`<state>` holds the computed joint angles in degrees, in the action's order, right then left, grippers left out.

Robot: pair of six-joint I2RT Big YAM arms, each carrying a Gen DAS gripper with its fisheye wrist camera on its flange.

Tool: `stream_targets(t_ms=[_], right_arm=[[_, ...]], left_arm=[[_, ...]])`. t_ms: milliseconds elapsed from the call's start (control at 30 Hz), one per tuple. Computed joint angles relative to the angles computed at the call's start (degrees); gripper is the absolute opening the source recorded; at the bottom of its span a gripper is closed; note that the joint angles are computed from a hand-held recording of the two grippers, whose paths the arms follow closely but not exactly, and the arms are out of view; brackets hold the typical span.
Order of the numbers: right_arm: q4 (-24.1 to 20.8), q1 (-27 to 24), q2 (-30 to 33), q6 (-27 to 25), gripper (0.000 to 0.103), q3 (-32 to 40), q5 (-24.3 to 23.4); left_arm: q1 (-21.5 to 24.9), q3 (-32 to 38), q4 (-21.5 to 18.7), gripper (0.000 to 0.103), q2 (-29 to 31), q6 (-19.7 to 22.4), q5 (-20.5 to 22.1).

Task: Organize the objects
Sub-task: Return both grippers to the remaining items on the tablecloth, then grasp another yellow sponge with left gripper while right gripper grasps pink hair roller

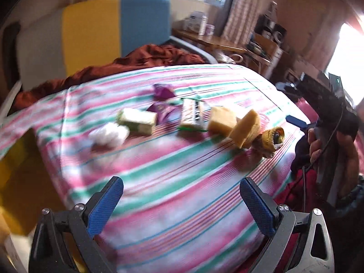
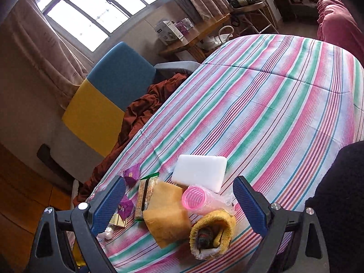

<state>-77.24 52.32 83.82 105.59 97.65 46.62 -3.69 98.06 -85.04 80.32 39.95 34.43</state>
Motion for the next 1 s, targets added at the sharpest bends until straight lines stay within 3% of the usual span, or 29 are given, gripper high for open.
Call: stream_targets(t_ms=[100, 233, 300, 400, 533, 567, 633, 700, 733, 900, 1000], right_arm=[[1.8, 0.0, -1.0, 0.0, 0.097, -1.5, -0.3], [4.4, 0.0, -2.3, 0.6, 0.097, -3.6, -0.6], [5.6, 0.0, -2.9, 0.8, 0.097, -4.6, -0.8], [7.3, -0.1, -3.7, 0.9, 0.097, -5.7, -1.0], [7.6, -0.3, -3.9, 1.3, 0.097, -6.1, -1.7], [7.5, -0.4, -3.9, 1.7, 0.097, -6.2, -2.1], [7.8, -0.6, -4.1, 2.1, 0.097, -6.6, -2.8], [7.4, -1.0, -4.0, 3.0, 0.097, -6.7, -4.0], [7.8, -1.2, -4.1, 2.9, 0.097, -7.0, -4.7], [13.4, -2.9, -5.0, 0.4, 0.097, -9.5, -10.4], [15.1, -3.7, -4.7, -1.0, 0.097, -9.9, -13.9]], left_arm=[[-4.9, -1.4, 5.0, 0.103, -0.8, 0.4, 0.4], [-9.8, -1.0, 8.5, 0.103, 0.3, -1.0, 1.1], [-12.2, 0.4, 7.0, 0.103, 2.0, -1.6, 0.4], [-15.6, -0.3, 9.6, 0.103, 2.6, -2.5, -2.4], [-19.2, 0.8, 8.5, 0.102, 5.1, -2.8, -5.2], [-20.0, 0.6, 9.0, 0.1, 5.5, -3.4, -5.7], [-21.0, 0.5, 9.3, 0.085, 6.3, -4.5, -6.6], [-21.3, 0.6, 8.4, 0.06, 7.1, -5.3, -6.7], [-21.1, 0.6, 7.5, 0.055, 7.4, -5.3, -5.6], [-18.1, -1.5, 4.8, 0.04, 6.0, -3.3, -2.2], [-14.9, -3.1, 2.9, 0.038, 4.8, -2.7, -0.9]])
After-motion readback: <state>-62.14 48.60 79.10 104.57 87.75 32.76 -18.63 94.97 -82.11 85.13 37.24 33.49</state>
